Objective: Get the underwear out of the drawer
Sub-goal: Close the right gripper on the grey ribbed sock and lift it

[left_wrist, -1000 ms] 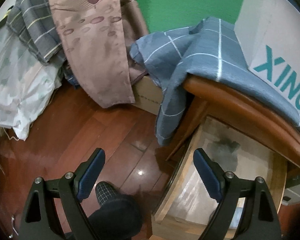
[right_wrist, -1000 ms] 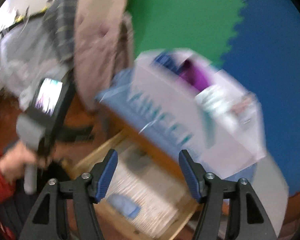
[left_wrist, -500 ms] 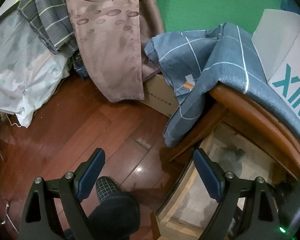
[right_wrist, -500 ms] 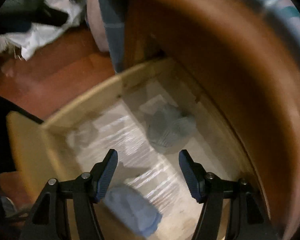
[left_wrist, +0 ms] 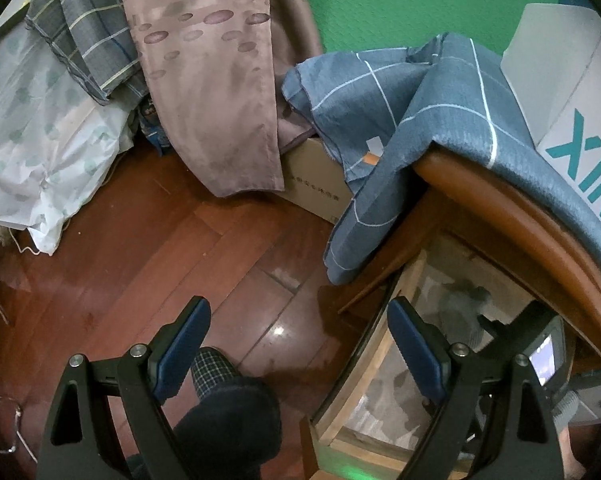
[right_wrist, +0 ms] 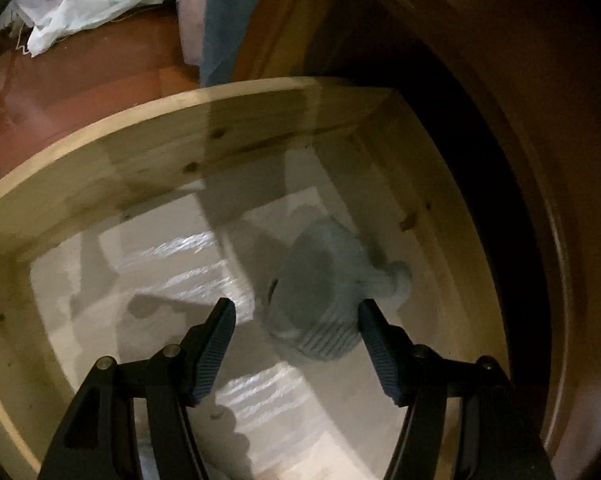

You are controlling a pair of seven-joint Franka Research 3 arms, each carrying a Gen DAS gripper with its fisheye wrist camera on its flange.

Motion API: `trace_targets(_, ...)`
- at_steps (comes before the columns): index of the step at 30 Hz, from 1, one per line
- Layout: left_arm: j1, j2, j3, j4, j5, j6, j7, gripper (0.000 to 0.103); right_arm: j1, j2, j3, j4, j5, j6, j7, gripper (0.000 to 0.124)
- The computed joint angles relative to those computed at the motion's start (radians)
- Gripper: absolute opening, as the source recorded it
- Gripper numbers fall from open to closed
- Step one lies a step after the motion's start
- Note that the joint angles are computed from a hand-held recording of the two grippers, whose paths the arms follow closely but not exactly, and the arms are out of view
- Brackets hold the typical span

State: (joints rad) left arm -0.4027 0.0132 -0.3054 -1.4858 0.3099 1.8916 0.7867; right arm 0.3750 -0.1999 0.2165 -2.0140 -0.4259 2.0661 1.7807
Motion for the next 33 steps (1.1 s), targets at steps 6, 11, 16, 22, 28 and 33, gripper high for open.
trace_targets(6,-0.006,0.002,-0.003,0.000,0.009,-0.004,0.004,0.088,-0.015,0.014,-0.022,-0.018,0.005,0.066,0.027,0.065)
trace_targets(11,-0.008,0.006,-0.003,0.003,0.014,-0.006,0.009,0.088,-0.033,0.006,-0.039,-0.056,0.042,0.140,0.028,0.063)
trace_targets(16,-0.012,0.007,-0.005,0.001,0.024,-0.007,0.017,0.088,-0.053,-0.018,-0.052,-0.098,0.067,0.166,-0.005,0.042)
trace_targets(22,-0.019,0.016,-0.008,0.009,0.039,-0.004,0.041,0.088,-0.061,-0.043,-0.072,-0.093,0.194,0.107,-0.128,0.037)
trace_targets(28,-0.025,0.004,-0.013,-0.011,0.035,0.040,0.085,0.088,-0.068,-0.080,-0.076,-0.082,0.290,-0.036,-0.252,0.034)
trace_targets(33,-0.035,0.005,-0.020,-0.022,0.018,0.080,0.152,0.088,-0.086,-0.159,-0.076,-0.090,0.338,-0.123,-0.260,0.034)
